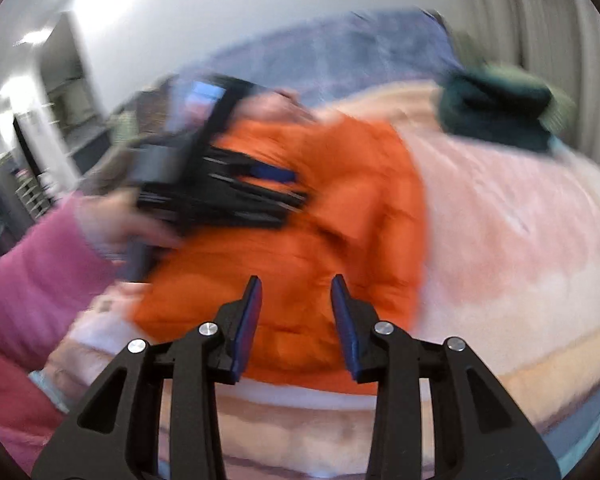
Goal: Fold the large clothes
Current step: 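Open the right tool and lift it off the jacket while the left tool holds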
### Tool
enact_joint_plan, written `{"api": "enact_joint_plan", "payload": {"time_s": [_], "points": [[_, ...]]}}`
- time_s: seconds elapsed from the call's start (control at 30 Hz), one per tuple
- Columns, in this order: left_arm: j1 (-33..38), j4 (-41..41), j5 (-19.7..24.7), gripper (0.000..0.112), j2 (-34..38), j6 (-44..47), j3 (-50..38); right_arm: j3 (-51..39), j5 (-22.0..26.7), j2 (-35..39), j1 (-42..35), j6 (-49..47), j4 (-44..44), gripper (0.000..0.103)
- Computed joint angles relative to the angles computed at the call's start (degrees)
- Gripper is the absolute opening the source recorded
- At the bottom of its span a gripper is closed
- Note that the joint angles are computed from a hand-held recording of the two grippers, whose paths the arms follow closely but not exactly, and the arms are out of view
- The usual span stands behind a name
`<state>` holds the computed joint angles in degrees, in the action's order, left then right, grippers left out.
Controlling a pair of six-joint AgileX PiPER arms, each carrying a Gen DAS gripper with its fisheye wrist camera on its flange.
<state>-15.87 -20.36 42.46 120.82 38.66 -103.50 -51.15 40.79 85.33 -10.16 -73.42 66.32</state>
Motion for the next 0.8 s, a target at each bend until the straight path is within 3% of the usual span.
{"api": "enact_joint_plan", "payload": {"time_s": [0.07, 0.1, 0.13, 0.23, 0.3, 0.4, 0.47, 0.57, 0.63, 0.73, 0.77, 0.8], "points": [[-0.30, 0.53, 0.87, 0.051, 0.49, -0.72, -1.06, 0.95, 7.28, -0.13, 1.30, -7.60, 7.02, 0.037], [-0.24, 0.73, 1.72, 0.051, 0.89, -0.90, -2.06, 1.17, 8.43, 0.21, 2.77, -8.88, 8.04, 0.037], [-0.18, 1.13, 3.06, 0.051, 1.81, -1.13, -3.90, 0.66, 7.29, 0.68, 5.77, -8.21, 6.79, 0.037], [-0.67, 2.95, 4.86, 0.051, 3.02, -1.45, -6.33, -1.85, -4.28, 6.35, 16.27, 1.19, -4.04, 0.037], [-1.05, 4.04, 5.42, 0.051, 3.70, -1.46, -7.42, -2.73, -6.43, 10.89, 18.33, 2.72, -5.23, 0.037], [-1.51, 5.27, 5.60, 0.051, 4.49, -2.05, -8.15, -2.51, -8.84, 11.76, 19.54, 4.75, -5.03, 0.036], [-1.41, 4.94, 5.70, 0.051, 4.72, -2.00, -8.43, -2.08, -7.92, 11.91, 18.21, 0.24, -1.43, 0.036], [-1.02, 3.92, 5.15, 0.051, 4.29, -1.40, -7.52, -1.70, 0.81, 10.96, 11.88, -3.18, 1.73, 0.036], [-1.06, 3.82, 4.70, 0.051, 4.03, -1.31, -6.98, -0.42, 3.46, 8.74, 7.87, -4.55, 2.92, 0.036], [-1.10, 3.82, 4.63, 0.051, 4.06, -1.33, -6.97, 2.86, 4.60, 4.07, 0.45, -7.52, 7.41, 0.036], [-1.08, 3.72, 4.54, 0.051, 4.00, -1.24, -6.84, 2.59, 2.67, 3.85, -0.70, -5.31, 6.58, 0.036], [-1.08, 3.68, 4.56, 0.051, 4.02, -1.30, -6.87, 1.92, -1.56, 4.66, -0.61, -1.30, 3.45, 0.028]]}}
